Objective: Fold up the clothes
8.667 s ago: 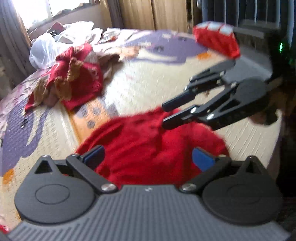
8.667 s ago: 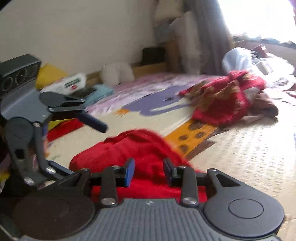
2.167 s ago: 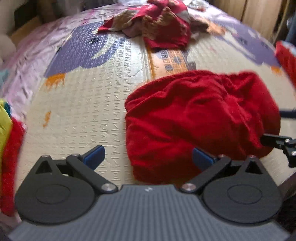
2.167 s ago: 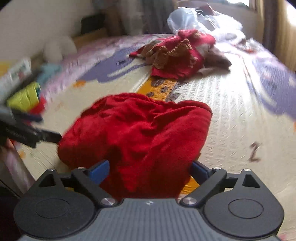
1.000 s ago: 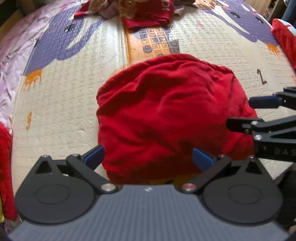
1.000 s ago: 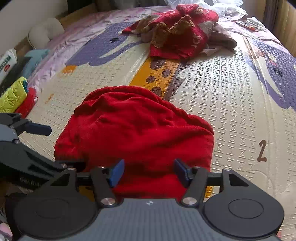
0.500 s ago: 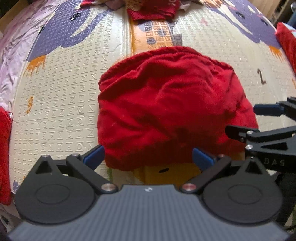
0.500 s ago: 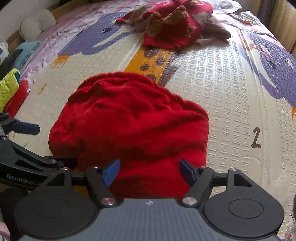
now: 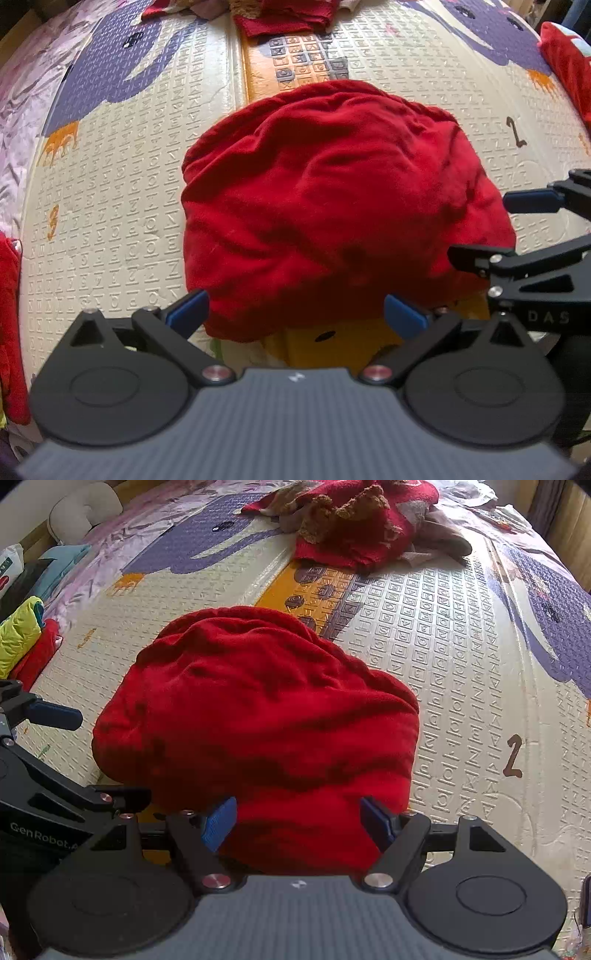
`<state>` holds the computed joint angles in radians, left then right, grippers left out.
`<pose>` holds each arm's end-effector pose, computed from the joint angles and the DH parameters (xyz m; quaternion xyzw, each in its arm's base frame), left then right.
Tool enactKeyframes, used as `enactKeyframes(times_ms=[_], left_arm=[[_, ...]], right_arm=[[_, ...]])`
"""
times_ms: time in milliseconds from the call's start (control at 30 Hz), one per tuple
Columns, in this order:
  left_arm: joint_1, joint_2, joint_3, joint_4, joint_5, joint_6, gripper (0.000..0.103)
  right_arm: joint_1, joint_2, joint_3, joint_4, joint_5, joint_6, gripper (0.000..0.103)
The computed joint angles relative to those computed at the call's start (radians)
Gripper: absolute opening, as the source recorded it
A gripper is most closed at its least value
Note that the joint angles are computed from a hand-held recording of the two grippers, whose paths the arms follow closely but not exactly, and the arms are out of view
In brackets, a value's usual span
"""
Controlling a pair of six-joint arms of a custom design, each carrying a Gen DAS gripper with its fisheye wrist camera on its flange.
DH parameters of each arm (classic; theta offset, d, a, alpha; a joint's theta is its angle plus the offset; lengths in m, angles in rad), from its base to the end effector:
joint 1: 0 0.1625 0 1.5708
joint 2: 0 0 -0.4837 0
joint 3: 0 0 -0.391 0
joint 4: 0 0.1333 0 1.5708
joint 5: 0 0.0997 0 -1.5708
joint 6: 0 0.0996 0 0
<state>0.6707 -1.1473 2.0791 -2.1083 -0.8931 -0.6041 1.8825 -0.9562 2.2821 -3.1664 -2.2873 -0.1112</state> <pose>-0.2655 -0.4605 0.1797 0.2008 0.9052 -0.0878 0.3642 0.2148 -0.4454 0.1325 0.1487 -0.9172 0.1600 0.3331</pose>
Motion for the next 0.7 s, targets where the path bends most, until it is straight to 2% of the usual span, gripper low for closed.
enactKeyframes(times_ms=[167,533,700], left_arm=[[-0.005,0.000,0.017,-0.045,0.022,0.022,0.103],[-0.045,-0.007,0.086,-0.188,0.124,0.112,0.103],[-0.026,-0.006,0.072,-0.186,0.086,0.124,0.103]], right_arm=[[-0.006,-0.001,0.000,-0.006,0.007,-0.008,0.076],[-0.014,-0.008,0.003,-0.021,0.025,-0.031,0.076],[-0.005,0.000,0.006,-0.043,0.008,-0.059,0.076]])
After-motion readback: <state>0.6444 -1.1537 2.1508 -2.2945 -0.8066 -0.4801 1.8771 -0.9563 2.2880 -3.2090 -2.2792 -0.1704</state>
